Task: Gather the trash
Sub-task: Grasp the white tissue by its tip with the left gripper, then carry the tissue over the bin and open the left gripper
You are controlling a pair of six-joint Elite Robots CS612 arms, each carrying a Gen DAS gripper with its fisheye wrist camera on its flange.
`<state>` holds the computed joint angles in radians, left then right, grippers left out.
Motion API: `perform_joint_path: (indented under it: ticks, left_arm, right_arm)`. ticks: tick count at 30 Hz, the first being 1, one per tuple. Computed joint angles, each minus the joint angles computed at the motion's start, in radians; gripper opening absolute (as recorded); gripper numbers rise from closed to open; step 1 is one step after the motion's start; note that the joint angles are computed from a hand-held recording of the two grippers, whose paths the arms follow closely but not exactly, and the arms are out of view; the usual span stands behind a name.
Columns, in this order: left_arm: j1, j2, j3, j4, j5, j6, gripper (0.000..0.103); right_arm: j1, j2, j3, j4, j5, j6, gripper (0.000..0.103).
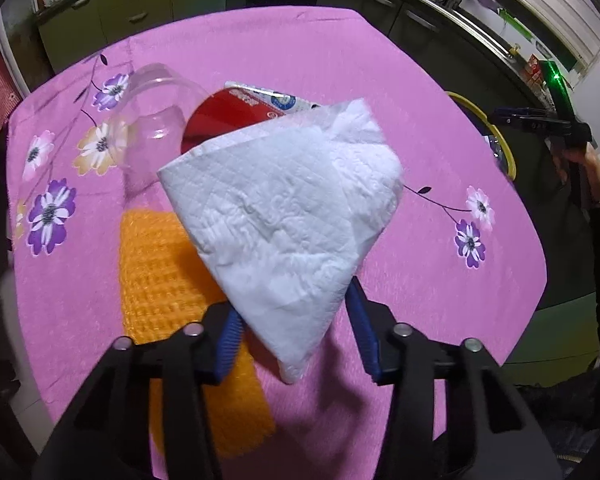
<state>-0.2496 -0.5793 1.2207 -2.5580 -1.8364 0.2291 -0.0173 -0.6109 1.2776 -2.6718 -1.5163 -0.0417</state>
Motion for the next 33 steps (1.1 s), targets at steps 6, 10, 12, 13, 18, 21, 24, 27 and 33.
perform_joint_path:
  ticks: [6, 10, 12, 13, 18, 21, 24, 27, 33]
  left_arm:
    - [0.004, -0.027, 0.037, -0.041, -0.029, 0.015, 0.017]
    - [0.007, -0.048, 0.062, -0.085, -0.060, 0.032, 0.004]
    - [0.009, -0.059, 0.070, -0.101, -0.090, 0.039, 0.003]
    - [0.009, -0.063, 0.070, -0.098, -0.106, 0.049, 0.002]
    - [-0.006, -0.092, 0.074, -0.085, -0.139, 0.126, 0.002]
    - [-0.025, -0.097, 0.044, -0.042, -0.162, 0.192, 0.002]
    - [-0.053, -0.085, -0.014, 0.032, -0.199, 0.269, 0.002]
    - [-0.085, -0.066, -0.071, 0.098, -0.224, 0.329, 0.002]
    - [-0.163, 0.030, -0.274, 0.289, -0.320, 0.453, 0.003]
  right_arm:
    - [0.002, -0.003, 0.009, -0.011, 0.013, -0.001, 0.063]
    - [0.002, -0.007, 0.019, -0.019, 0.021, -0.003, 0.063]
    - [0.001, -0.011, 0.026, -0.028, 0.021, -0.002, 0.063]
    - [0.000, -0.012, 0.030, -0.032, 0.022, -0.001, 0.063]
    - [-0.006, -0.031, 0.063, -0.066, 0.021, 0.012, 0.063]
    - [-0.013, -0.050, 0.097, -0.102, 0.018, 0.024, 0.063]
    - [-0.022, -0.075, 0.143, -0.142, 0.012, 0.038, 0.063]
    - [-0.035, -0.103, 0.195, -0.181, 0.004, 0.052, 0.063]
    - [-0.073, -0.153, 0.304, -0.255, -0.008, 0.094, 0.063]
